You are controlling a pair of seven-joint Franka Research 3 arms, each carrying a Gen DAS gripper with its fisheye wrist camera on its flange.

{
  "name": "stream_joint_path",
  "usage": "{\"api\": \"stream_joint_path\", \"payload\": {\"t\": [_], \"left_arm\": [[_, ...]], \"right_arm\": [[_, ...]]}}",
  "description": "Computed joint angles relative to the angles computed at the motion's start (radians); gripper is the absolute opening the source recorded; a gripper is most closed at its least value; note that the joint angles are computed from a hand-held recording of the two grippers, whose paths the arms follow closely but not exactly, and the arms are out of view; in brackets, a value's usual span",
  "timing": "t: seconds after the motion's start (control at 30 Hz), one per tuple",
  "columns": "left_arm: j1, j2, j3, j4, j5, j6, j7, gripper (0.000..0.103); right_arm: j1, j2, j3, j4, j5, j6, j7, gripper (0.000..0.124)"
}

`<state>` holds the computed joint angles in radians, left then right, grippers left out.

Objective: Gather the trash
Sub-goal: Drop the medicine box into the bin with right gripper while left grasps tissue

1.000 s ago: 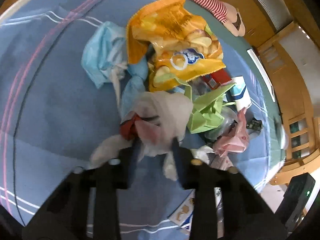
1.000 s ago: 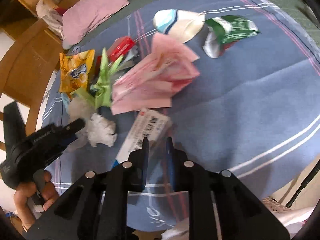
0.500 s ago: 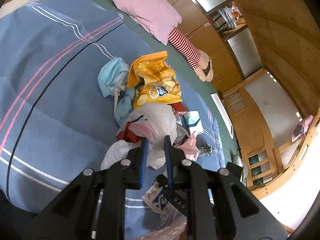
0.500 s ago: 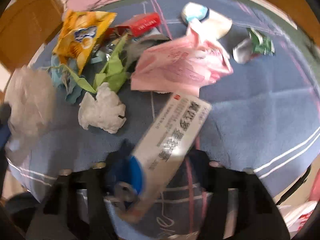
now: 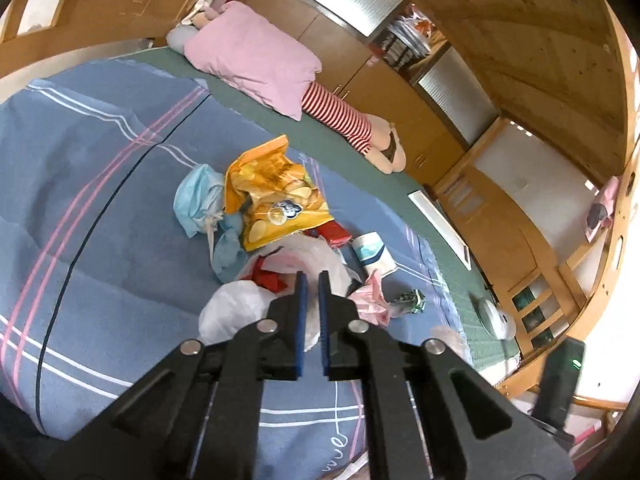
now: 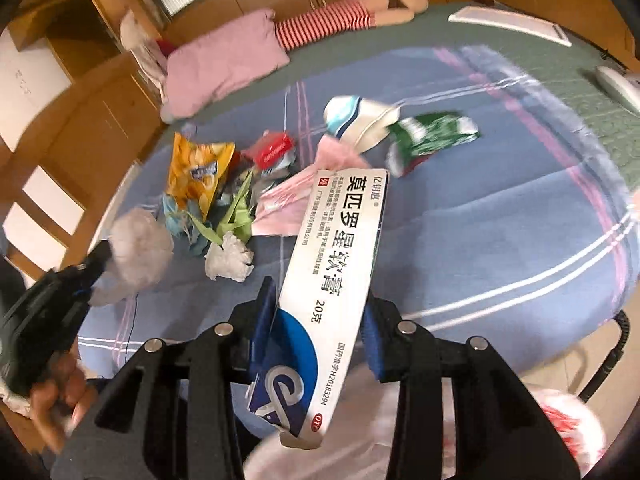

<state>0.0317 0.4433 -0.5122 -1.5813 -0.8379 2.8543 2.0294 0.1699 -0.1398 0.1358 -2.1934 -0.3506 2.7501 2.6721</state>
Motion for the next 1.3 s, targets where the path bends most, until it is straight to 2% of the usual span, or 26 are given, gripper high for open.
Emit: {"api": "stream_joint_path", "payload": {"t": [0.1, 0.23, 0.33, 0.37, 0.43, 0.53, 0.63, 0.73, 0.8, 0.9, 0.93, 1.03, 1.13, 1.23, 1.27, 1.3], "left_arm": [[-0.01, 0.008, 0.018, 0.007, 0.018, -0.011, -0.042, 0.002], [-0.051, 0.013, 0.069, 0.011, 0.123, 0.0, -0.144, 0.001], [-0.006, 0.02, 0.017, 0.005, 0.105, 0.018, -0.125, 0.001], [0.042, 0.025, -0.039, 0.003, 0.046, 0.019, -0.07, 0.001], [0.104, 0.014, -0.108, -0.013, -0.054, 0.019, 0.03, 0.001], [0.139, -0.061, -0.143, -0.076, -0.173, 0.03, 0.17, 0.001], [0.235, -0.193, -0.217, -0.164, -0.394, -0.075, 0.413, 0.001], [0.266, -0.323, -0.212, -0.236, -0.512, -0.219, 0.544, 0.001], [0.261, -0.38, -0.19, -0.269, -0.532, -0.314, 0.582, 0.001], [0.226, -0.434, -0.157, -0.301, -0.448, -0.444, 0.602, 0.001], [0.212, -0.441, -0.148, -0.307, -0.416, -0.47, 0.604, 0.001], [0.163, -0.427, -0.125, -0.303, -0.246, -0.631, 0.595, 0.001], [0.105, -0.406, -0.107, -0.299, -0.109, -0.697, 0.602, 0.002], [0.058, -0.405, -0.083, -0.305, -0.07, -0.705, 0.631, 0.002], [0.045, -0.405, -0.071, -0.305, -0.073, -0.708, 0.639, 0.006], [0.035, -0.402, -0.058, -0.302, -0.079, -0.715, 0.643, 0.022]], "right_arm": [[-0.02, -0.097, 0.018, -0.096, -0.03, 0.02, 0.025, 0.04], [-0.045, -0.199, 0.041, -0.186, 0.007, 0.02, 0.006, 0.04], [-0.07, -0.264, 0.065, -0.241, 0.052, 0.038, -0.007, 0.04], [-0.078, -0.281, 0.071, -0.255, 0.066, 0.04, -0.016, 0.04], [-0.074, -0.312, 0.072, -0.274, 0.112, 0.049, -0.052, 0.04], [-0.07, -0.37, 0.089, -0.293, 0.149, 0.041, -0.125, 0.04], [-0.078, -0.446, 0.122, -0.308, 0.152, -0.03, -0.192, 0.04], [-0.046, -0.504, 0.118, -0.325, 0.19, -0.099, -0.266, 0.041], [-0.017, -0.537, 0.107, -0.34, 0.229, -0.156, -0.312, 0.042], [0.017, -0.559, 0.091, -0.35, 0.288, -0.246, -0.371, 0.05], [0.006, -0.569, 0.102, -0.352, 0.287, -0.265, -0.368, 0.057], [-0.045, -0.638, 0.13, -0.385, 0.277, -0.276, -0.315, 0.069], [-0.094, -0.706, 0.131, -0.428, 0.296, -0.225, -0.236, 0.074], [-0.123, -0.72, 0.132, -0.444, 0.314, -0.191, -0.206, 0.075], [-0.13, -0.716, 0.137, -0.442, 0.314, -0.191, -0.203, 0.075], [-0.136, -0.707, 0.146, -0.441, 0.313, -0.186, -0.198, 0.075]]}}
